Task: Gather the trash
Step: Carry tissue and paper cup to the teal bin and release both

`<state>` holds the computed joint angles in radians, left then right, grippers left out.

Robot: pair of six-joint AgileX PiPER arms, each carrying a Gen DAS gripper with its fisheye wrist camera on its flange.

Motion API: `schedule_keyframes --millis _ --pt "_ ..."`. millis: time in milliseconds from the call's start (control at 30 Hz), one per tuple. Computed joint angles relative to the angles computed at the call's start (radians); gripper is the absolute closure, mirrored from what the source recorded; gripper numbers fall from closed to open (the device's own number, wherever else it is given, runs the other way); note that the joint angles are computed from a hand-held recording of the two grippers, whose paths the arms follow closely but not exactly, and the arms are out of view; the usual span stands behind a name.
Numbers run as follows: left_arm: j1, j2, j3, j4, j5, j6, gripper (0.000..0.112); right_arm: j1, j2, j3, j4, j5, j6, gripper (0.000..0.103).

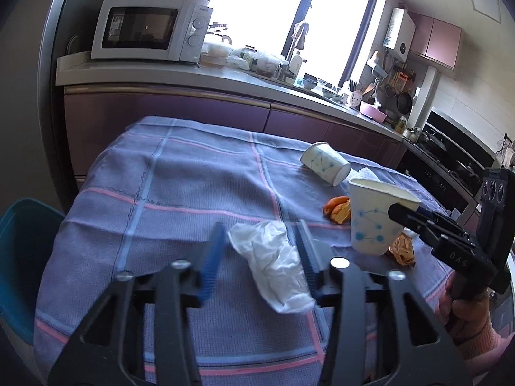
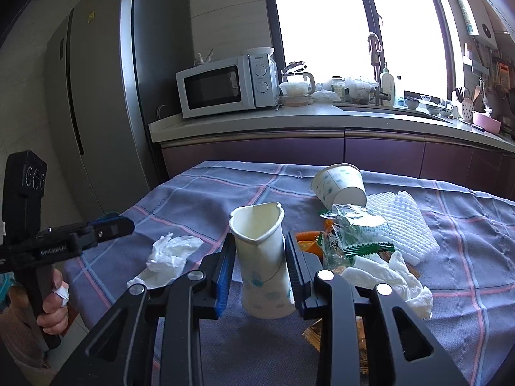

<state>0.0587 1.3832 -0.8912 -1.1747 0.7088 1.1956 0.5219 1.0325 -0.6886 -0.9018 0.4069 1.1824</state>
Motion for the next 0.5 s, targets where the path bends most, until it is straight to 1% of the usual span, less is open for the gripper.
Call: schedule_keyframes --millis 67,100,133,200,267,300,333,400,433,500 --pt "0.001 0.01 0.009 0.007 0.017 0.017 0.056 -0.004 0.013 -0.011 0.025 -0.016 -0.021 0.074" --pt "-0.009 0.021 0.008 0.017 0.018 0.02 0.054 -0.006 0.019 -0.017 0.039 -0.023 -0.034 0.074" --pt "-0.026 0.03 0.01 0.028 0.003 0.013 0.054 -0.015 0.027 -0.026 0.075 -0.035 -0.069 0.074" --pt "-0.066 0.063 0.005 0.055 -0.029 -0.011 0.054 -0.012 0.04 -0.033 0.076 -0.044 -0.068 0.074" --pt "-0.102 0.094 -0.009 0.097 -0.058 -0.059 0.058 -0.008 0.051 -0.043 0.082 -0.045 -0.075 0.074" --pt "-0.114 0.118 -0.021 0.117 -0.064 -0.085 0.066 -0.011 0.052 -0.044 0.096 -0.051 -0.09 0.074" --pt "-0.121 0.132 -0.031 0.133 -0.057 -0.113 0.071 -0.014 0.056 -0.049 0.116 -0.058 -0.111 0.074" --pt "-0.116 0.144 -0.033 0.113 -0.05 -0.105 0.087 -0.019 0.066 -0.056 0.137 -0.071 -0.13 0.074" --pt "-0.108 0.145 -0.034 0.103 -0.036 -0.1 0.093 -0.028 0.073 -0.063 0.176 -0.085 -0.167 0.074" --pt "-0.101 0.133 -0.021 0.087 -0.044 -0.09 0.096 -0.036 0.084 -0.074 0.232 -0.106 -0.221 0.074"
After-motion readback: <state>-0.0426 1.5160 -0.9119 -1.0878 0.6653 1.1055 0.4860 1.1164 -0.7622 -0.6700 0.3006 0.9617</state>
